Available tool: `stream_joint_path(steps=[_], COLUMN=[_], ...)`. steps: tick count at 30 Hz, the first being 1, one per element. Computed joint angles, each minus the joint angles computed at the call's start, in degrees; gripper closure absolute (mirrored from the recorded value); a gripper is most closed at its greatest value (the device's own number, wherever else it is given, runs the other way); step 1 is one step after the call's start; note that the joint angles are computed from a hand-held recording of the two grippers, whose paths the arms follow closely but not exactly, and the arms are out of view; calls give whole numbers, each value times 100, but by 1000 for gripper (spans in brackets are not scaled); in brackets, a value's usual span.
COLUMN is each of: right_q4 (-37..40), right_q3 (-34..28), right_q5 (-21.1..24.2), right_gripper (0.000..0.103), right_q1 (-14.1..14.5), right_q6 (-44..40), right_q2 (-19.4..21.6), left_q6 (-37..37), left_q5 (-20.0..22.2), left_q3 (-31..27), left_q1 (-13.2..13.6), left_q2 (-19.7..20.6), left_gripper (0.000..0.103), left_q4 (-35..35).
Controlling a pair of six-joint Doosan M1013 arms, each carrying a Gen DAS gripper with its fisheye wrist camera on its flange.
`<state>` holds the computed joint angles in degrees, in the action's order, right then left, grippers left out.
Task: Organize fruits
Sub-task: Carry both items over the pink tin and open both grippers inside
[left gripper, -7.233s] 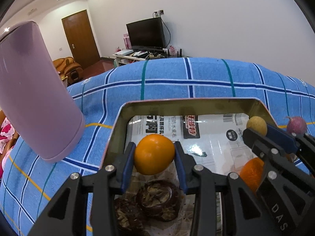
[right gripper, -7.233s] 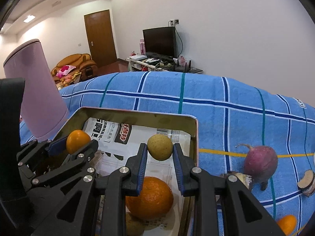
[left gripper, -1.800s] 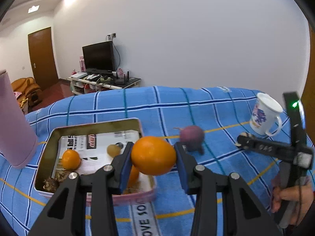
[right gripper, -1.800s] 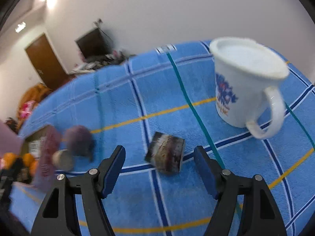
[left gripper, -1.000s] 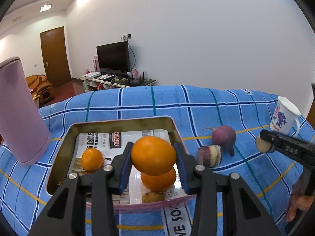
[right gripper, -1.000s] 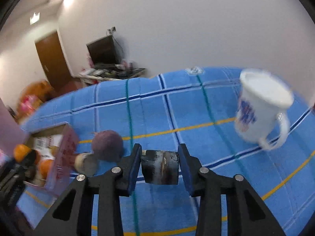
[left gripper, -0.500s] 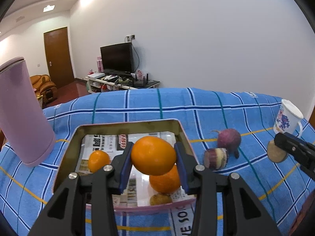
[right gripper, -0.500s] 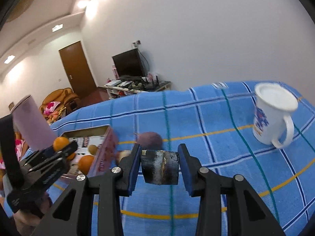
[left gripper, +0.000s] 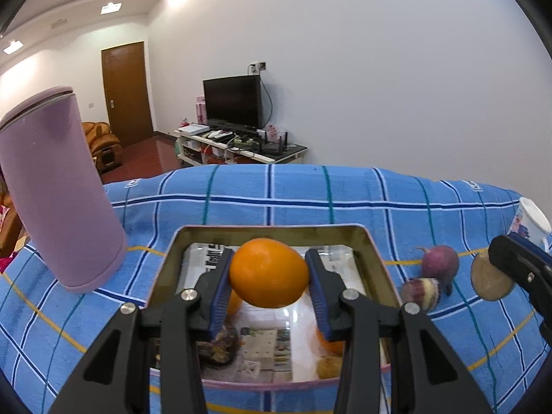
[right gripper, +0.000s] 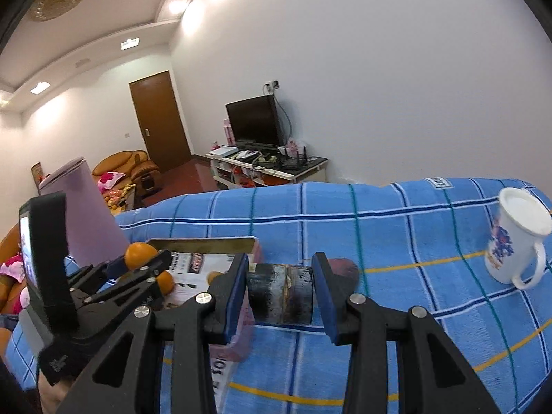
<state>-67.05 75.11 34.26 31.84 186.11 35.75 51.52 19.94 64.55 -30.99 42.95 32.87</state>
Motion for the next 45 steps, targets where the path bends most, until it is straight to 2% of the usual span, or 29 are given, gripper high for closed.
stream_joint_path(steps=[6,13,19,27,32,35,42,45], right_q4=[38,146,234,456,1230,1546,2408,2771], right_q3=[-290,-631,-861,-1146,-1481,-1666,-1913,-1994], right_q5=[-32,-96,-156,-315,-504,-469,-558,-636], right_gripper=[63,63,63,63,63,63,63,63], right_q1=[53,74,80,-18,-114,-136,-223,-247], right_q6=[-260,-488,-614,-650,-1073,-1315,-1861,-2198], right_q2=[153,353,495,701,939,1069,1275,1329], left_q6=[-888,-1052,-1390,-893,-514,-257,-30,-138], left_q5=[169,357,481,736,952,1114,1577,1651], left_q3=[-33,-162,-212,-469,-642,-744,-985,-999], left_q1=[46,129,141,227,249,243,194,157], left_q2=[23,98,137,278,377,440,602,629], left_gripper=[60,60,60,60,60,60,60,60], left_q4=[821,823,1250,642,296,127,76,343])
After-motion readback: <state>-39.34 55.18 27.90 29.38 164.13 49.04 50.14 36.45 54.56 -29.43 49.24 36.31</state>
